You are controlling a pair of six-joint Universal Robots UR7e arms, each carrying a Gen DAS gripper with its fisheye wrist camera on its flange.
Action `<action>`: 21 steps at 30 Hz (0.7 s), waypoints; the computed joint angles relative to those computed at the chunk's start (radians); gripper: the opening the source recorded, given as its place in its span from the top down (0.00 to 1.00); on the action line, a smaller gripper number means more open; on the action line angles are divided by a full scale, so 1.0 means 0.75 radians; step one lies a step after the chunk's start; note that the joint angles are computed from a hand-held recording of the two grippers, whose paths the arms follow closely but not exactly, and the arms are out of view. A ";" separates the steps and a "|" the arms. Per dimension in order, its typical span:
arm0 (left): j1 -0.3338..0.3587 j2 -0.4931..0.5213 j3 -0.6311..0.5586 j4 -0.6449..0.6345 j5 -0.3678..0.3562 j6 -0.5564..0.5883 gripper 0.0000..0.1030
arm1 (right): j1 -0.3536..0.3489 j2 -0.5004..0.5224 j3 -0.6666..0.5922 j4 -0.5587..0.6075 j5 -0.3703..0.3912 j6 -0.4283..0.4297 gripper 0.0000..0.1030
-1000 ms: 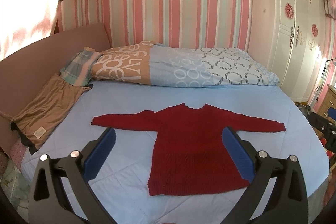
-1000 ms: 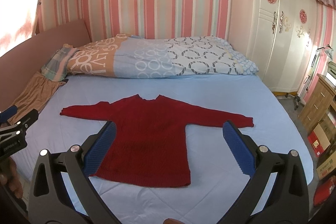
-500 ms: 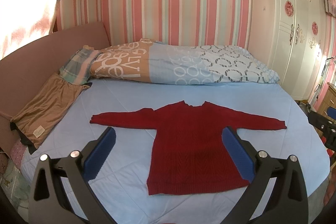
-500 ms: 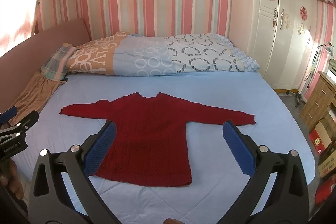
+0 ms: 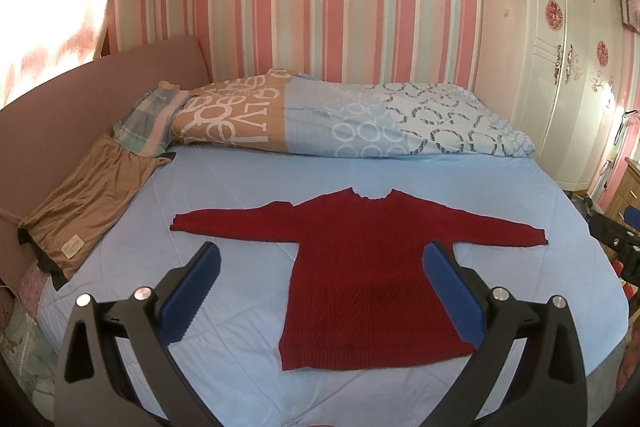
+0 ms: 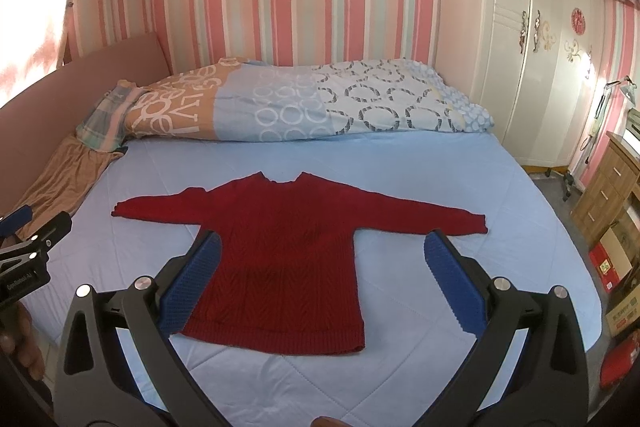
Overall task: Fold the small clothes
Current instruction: 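Move the right tool to the sweater's sleeve cuff and grasp it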
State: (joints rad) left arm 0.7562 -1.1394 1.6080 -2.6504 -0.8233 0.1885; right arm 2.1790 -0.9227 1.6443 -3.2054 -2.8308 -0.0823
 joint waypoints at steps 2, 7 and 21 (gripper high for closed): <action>0.002 -0.005 0.004 0.000 -0.005 -0.003 0.01 | -0.008 -0.003 0.004 0.001 0.004 -0.002 0.03; 0.016 0.040 -0.032 -0.005 -0.015 -0.006 0.01 | -0.037 -0.017 0.018 -0.045 0.014 -0.046 0.03; 0.048 0.305 -0.199 -0.057 -0.094 0.041 0.01 | -0.267 -0.178 0.117 -0.299 0.176 -0.261 0.03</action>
